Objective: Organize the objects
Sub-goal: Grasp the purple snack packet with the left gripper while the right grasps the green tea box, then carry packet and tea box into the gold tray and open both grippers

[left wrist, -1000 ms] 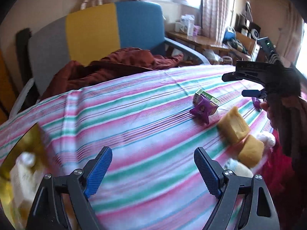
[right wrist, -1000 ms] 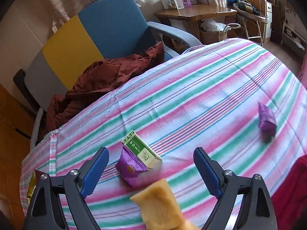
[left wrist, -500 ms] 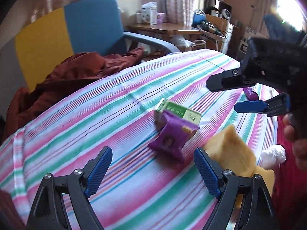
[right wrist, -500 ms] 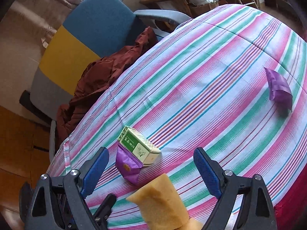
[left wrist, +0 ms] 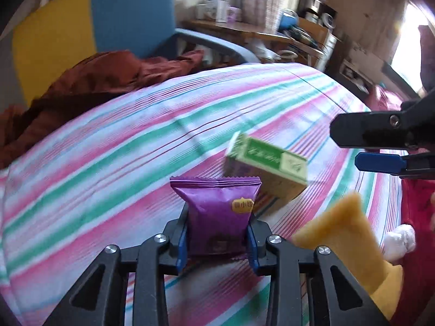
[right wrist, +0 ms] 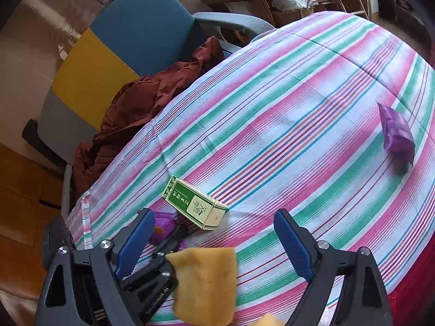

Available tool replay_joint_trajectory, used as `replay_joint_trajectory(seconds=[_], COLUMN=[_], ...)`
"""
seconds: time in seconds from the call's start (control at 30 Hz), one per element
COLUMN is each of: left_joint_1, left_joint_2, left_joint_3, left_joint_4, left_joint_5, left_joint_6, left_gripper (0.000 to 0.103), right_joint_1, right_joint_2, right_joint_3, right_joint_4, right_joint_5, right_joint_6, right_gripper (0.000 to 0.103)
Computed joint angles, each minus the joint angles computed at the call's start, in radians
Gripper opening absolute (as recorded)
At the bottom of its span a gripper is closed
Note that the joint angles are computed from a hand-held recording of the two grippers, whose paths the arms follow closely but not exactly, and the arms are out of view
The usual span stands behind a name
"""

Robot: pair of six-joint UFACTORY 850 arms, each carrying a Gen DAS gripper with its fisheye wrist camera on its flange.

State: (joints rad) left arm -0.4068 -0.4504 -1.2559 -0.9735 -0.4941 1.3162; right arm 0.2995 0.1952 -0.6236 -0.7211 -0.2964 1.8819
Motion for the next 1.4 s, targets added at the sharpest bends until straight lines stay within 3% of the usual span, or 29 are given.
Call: replay_joint_trajectory(seconds=[0.17, 0.27, 0.5, 0.63, 0.77, 0.83, 0.9, 0.97, 1.07, 1.4], left_joint_1=[0.073, 0.096, 0.087, 0.095, 0.099, 0.104, 0.107, 0.111, 0.127, 0.195], left_joint_2=[0.055, 0.105, 0.113, 0.100, 0.100, 0.098, 0.098, 0.100, 0.099, 0.195], left_joint_3=[0.075, 0.147, 0.166, 0.150, 0.153, 0.152, 0.155, 0.159, 0.155, 0.203], left_joint_4=[-0.041, -0.098, -0.110, -0.110, -0.135, -0.148, -0.170, -0.190, -0.196, -0.049], left_joint_5=[-0.033, 0.013, 0.055, 0.035, 0.028, 0.020, 0.018, 0.011, -0.022, -0.023], left_joint_6=[-0.050, 0.010, 0.042, 0.030, 0.049, 0.058, 0.071, 0.075, 0.036, -0.141], left_gripper=[0.034, 0.034, 0.034, 0.034, 0.035, 0.035, 0.034, 0.033, 0.032, 0.031], right_joint_1=[0.015, 0.019, 0.042, 0.048, 0.031, 0.025, 0.014, 0.023, 0.032, 0.097], right_joint_2=[-0.035, -0.055, -0.144, -0.198, -0.257, -0.281, -0.298, -0.309, -0.287, -0.255], right_joint_3=[-0.026, -0.039, -0.115, -0.170, -0.217, -0.229, -0.231, -0.235, -0.224, -0.223], right_joint_4=[0.016, 0.029, 0.105, 0.118, 0.121, 0.109, 0.146, 0.144, 0.128, 0.031], right_joint_5=[-0.037, -0.058, -0.137, -0.186, -0.183, -0.179, -0.163, -0.191, -0.165, -0.101], right_joint_6=[-0.066, -0.102, -0.298, -0.393, -0.487, -0.503, -0.569, -0.587, -0.580, -0.561], right_gripper=[0.091, 0.091, 0.091, 0.090, 0.090, 0.085, 0.048, 0.032, 0.030, 0.030])
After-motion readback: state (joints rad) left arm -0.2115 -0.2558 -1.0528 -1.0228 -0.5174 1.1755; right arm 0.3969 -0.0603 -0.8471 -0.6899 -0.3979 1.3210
